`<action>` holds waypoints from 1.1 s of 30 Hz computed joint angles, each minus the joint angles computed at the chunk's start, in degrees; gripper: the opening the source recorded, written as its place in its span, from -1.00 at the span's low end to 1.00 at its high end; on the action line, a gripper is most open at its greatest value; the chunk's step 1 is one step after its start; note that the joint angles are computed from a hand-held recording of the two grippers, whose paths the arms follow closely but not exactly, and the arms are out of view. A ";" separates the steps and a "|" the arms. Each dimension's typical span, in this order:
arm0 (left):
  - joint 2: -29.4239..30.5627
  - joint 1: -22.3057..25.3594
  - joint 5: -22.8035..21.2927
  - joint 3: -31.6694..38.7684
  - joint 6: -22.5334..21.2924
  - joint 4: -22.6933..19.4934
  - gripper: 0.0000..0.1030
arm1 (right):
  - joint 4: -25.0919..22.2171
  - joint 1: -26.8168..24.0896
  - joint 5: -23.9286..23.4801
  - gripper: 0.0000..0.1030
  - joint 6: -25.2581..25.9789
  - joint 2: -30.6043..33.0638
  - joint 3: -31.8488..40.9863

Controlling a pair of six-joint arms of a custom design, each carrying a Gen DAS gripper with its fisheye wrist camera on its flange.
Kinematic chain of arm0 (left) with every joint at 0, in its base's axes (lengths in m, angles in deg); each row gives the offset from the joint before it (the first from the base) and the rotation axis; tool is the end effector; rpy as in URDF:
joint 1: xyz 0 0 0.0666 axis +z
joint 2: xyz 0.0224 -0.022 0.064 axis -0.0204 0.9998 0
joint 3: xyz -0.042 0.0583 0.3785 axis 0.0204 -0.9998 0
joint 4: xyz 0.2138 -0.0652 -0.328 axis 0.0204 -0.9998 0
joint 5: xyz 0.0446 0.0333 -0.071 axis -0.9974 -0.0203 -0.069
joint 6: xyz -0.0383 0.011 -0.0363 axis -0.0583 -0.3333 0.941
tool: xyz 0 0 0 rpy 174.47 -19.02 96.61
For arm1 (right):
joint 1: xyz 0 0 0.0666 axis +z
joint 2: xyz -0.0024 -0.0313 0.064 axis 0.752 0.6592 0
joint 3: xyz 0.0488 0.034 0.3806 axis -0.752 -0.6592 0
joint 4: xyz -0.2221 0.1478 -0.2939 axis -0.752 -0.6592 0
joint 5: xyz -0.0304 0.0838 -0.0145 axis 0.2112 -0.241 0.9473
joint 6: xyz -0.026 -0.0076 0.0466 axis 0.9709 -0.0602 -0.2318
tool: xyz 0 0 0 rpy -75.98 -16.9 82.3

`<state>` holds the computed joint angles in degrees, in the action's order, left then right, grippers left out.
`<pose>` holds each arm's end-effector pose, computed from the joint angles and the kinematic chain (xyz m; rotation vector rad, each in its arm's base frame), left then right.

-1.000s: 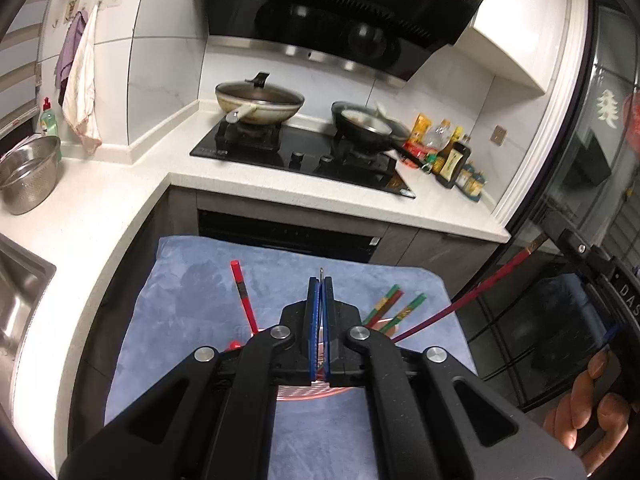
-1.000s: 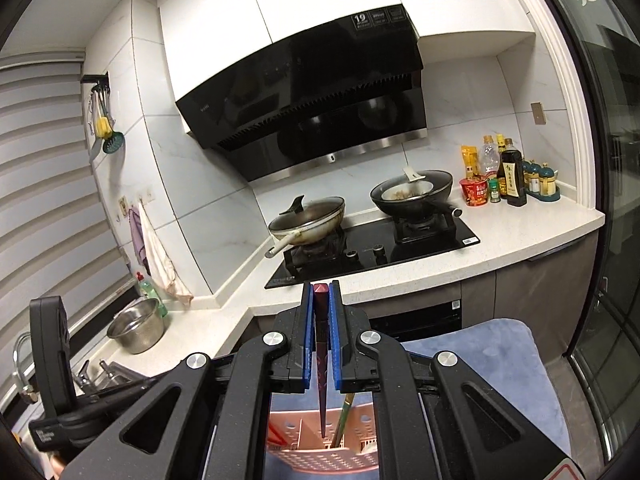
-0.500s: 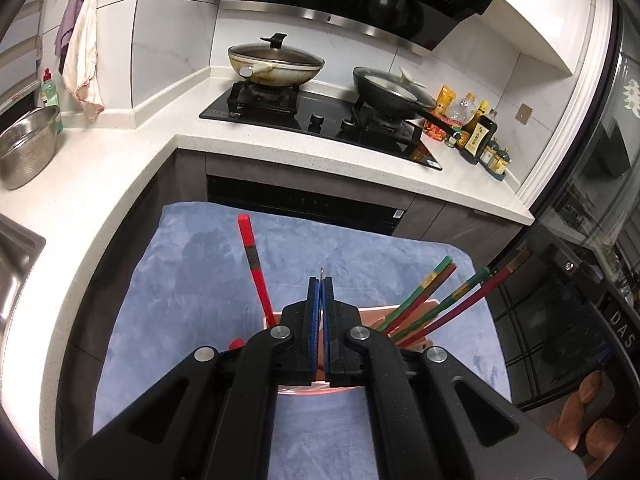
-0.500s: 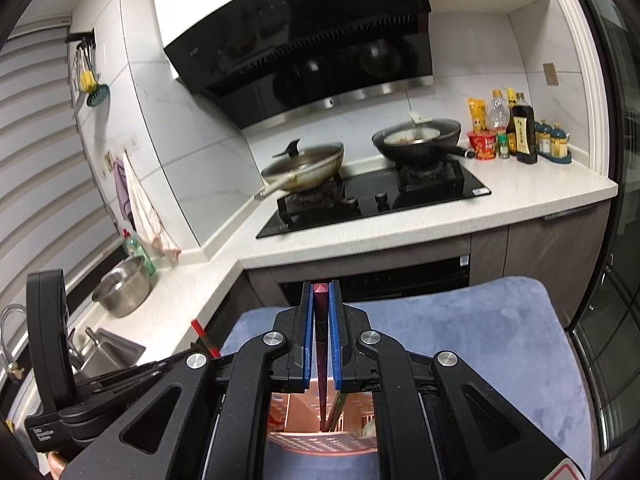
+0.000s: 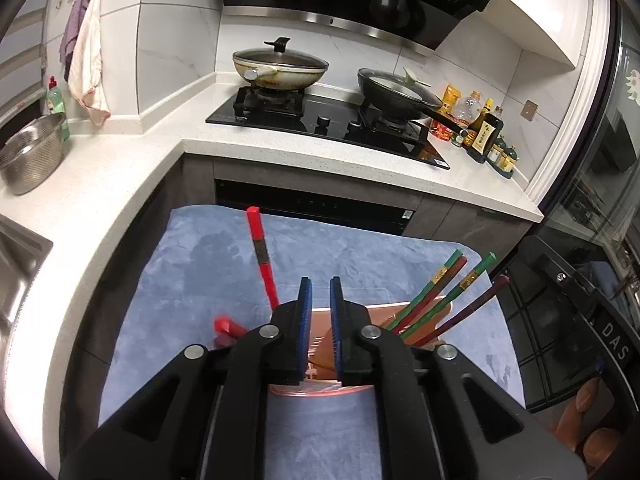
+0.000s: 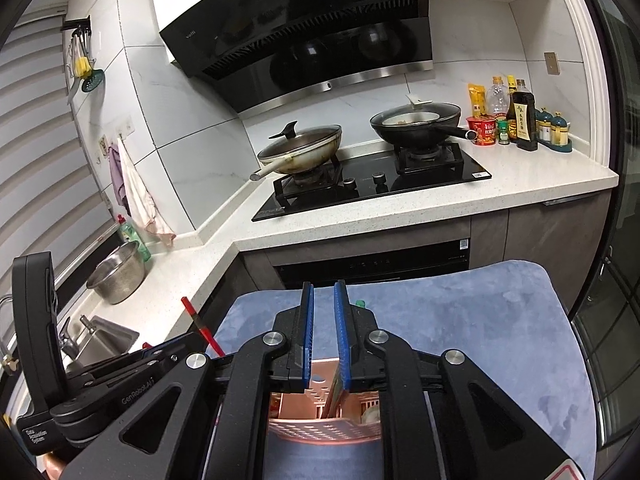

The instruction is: Organize utensils

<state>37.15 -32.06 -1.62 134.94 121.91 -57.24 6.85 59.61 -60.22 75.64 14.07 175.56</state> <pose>0.5119 -0.2920 0.6352 -0.2716 2.2885 -0.1603 0.5400 0.1133 0.6404 -0.1896 2.1109 0.5225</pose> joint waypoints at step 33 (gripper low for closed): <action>-15.83 -8.94 -12.69 -23.44 6.10 -0.28 -0.31 | -5.20 0.25 0.58 -0.75 4.80 -19.63 -25.46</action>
